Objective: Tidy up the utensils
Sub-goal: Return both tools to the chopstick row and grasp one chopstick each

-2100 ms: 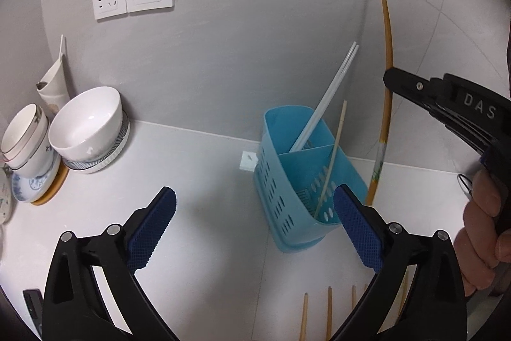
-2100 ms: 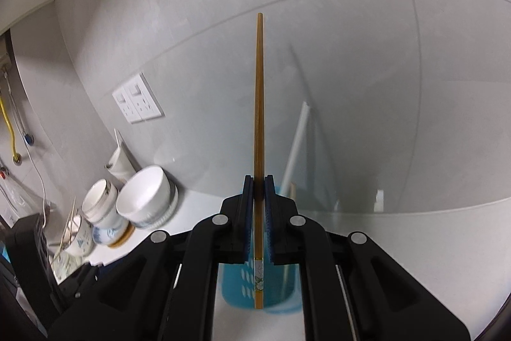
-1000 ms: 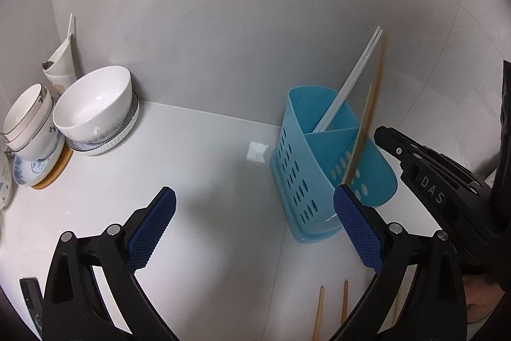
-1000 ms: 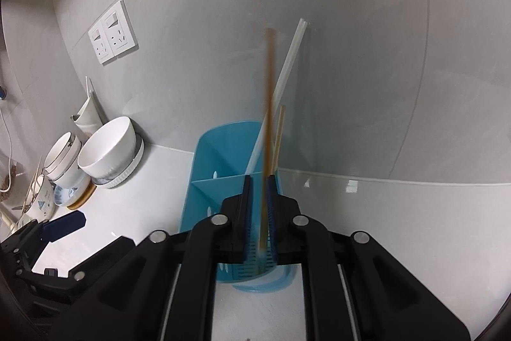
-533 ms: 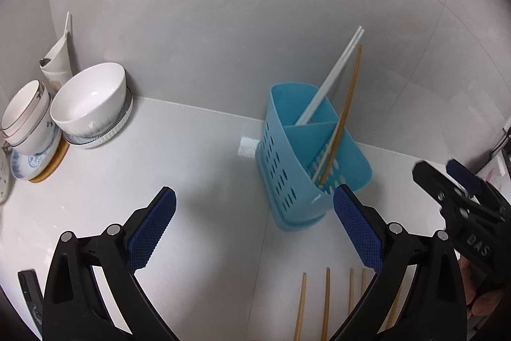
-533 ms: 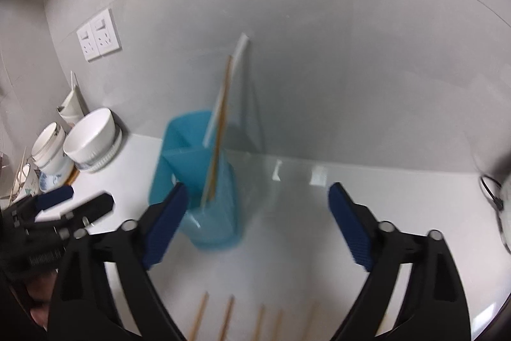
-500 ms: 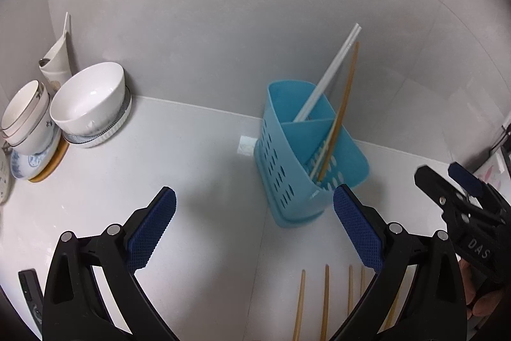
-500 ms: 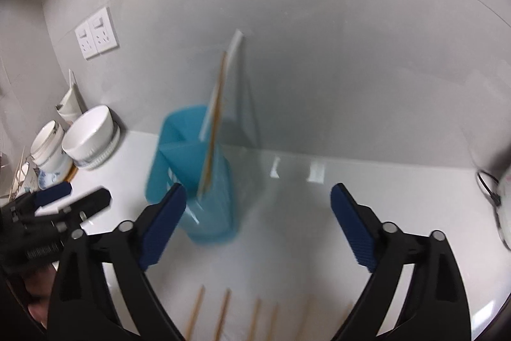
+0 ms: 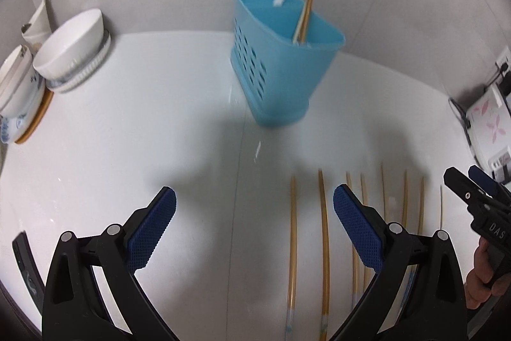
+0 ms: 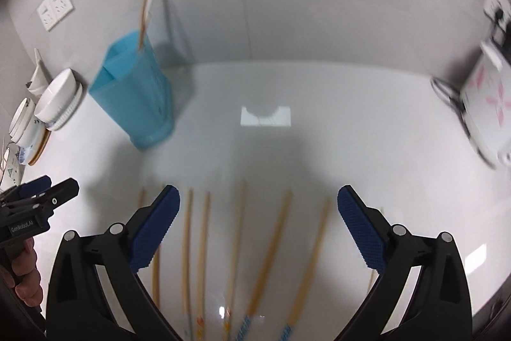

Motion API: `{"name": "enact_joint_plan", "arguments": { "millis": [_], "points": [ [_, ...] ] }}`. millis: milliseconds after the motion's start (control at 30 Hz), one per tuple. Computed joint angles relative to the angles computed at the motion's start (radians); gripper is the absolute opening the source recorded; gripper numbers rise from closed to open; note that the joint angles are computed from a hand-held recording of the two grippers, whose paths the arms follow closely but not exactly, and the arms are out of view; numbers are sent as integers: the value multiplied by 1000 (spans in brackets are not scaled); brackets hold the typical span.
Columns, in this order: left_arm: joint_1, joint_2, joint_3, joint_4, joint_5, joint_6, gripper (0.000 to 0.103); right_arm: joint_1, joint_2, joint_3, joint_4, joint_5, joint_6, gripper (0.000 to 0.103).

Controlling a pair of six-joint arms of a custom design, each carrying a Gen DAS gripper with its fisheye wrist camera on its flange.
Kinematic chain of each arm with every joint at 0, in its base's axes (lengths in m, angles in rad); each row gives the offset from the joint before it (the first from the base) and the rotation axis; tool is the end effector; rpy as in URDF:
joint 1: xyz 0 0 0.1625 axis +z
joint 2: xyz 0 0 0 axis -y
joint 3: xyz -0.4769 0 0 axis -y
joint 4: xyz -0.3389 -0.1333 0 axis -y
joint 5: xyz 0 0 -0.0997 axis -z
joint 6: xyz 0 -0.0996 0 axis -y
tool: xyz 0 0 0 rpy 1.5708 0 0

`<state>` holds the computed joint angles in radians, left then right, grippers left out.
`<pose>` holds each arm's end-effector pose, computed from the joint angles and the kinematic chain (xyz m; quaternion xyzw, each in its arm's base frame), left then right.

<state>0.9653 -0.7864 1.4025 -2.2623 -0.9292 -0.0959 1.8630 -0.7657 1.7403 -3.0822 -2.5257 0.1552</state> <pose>-0.2506 -0.7009 0.2322 0.2275 0.9207 -0.1418 0.2836 0.2368 -0.6067 0.2141 -0.0630 -0.8627 0.3280 0.3798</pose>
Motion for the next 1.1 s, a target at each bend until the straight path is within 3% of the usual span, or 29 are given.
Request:
{"name": "enact_joint_plan", "arguments": {
  "millis": [300, 567, 800, 1100],
  "points": [
    [8, -18, 85, 80, -40, -27, 97, -20, -41, 93, 195, 34, 242, 93],
    [13, -8, 109, 149, -41, -56, 96, -34, -37, 97, 390, 63, 388, 71],
    [8, 4, 124, 185, -27, -68, 92, -46, -33, 75, 491, 103, 446, 58],
    [-5, 16, 138, 240, -8, -101, 78, -51, -25, 39, 575, 140, 478, 38]
  ]
}}
